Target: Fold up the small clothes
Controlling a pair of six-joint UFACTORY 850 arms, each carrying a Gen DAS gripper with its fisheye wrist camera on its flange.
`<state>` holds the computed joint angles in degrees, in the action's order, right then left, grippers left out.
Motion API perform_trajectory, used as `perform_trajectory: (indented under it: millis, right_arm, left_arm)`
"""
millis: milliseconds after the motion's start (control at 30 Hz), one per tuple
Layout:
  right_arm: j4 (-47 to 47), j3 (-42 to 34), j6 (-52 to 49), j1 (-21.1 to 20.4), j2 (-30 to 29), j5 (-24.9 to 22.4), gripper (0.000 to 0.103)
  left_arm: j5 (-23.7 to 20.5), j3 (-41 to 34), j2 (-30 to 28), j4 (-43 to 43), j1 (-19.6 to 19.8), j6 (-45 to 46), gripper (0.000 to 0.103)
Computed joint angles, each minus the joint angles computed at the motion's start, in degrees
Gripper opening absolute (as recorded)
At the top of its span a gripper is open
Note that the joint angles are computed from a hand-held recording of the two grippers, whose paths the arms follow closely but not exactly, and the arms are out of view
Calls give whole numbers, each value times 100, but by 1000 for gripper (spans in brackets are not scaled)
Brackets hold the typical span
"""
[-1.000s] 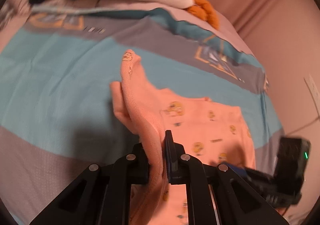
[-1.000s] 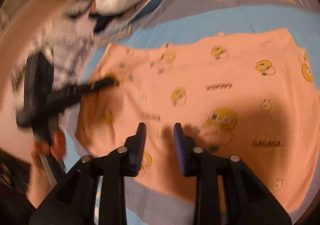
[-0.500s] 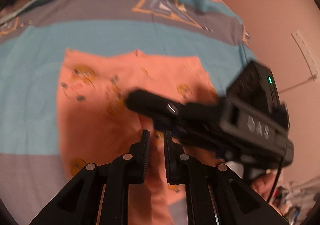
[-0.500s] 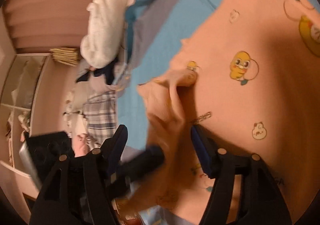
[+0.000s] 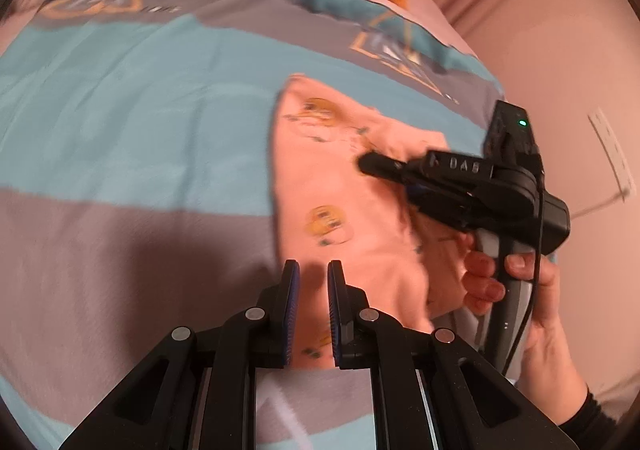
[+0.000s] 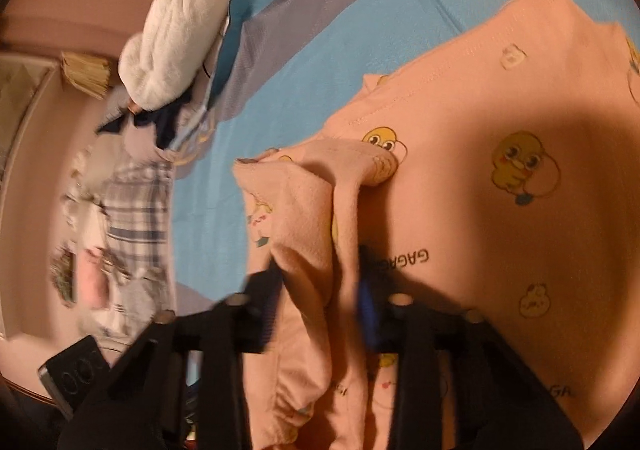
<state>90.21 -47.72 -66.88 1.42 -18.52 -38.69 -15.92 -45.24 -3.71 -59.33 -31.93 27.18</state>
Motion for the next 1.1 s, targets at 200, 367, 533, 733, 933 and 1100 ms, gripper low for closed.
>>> perform_trajectory:
  millis: [200,367,533,733,933,1100]
  right_arm:
    - [-129,81,-536,-31,511,249,9]
    - [-569,242,-526,-527,1232,331,9]
    - [-1035,157,-369,-968,1006,742,9]
    - [-773,151,-542,-1300,378,596,15]
    - [-307,-69,-992,-1442,110,-106,39]
    - [459,-10,-1817,-1334,284,-150,38]
  left_arm:
    - [-7,173,174,-462,67,336,9]
    - [-58,105,103,-509,22,405,9]
    - [-179,-137,-140,-466,-66,417,9]
    - [-250,-758,-680,-257,-372,427,9]
    - [-306,-1366,-1164,-681,-665,1174,9]
    - [-337,-1821,-1600,284,-819,364,9]
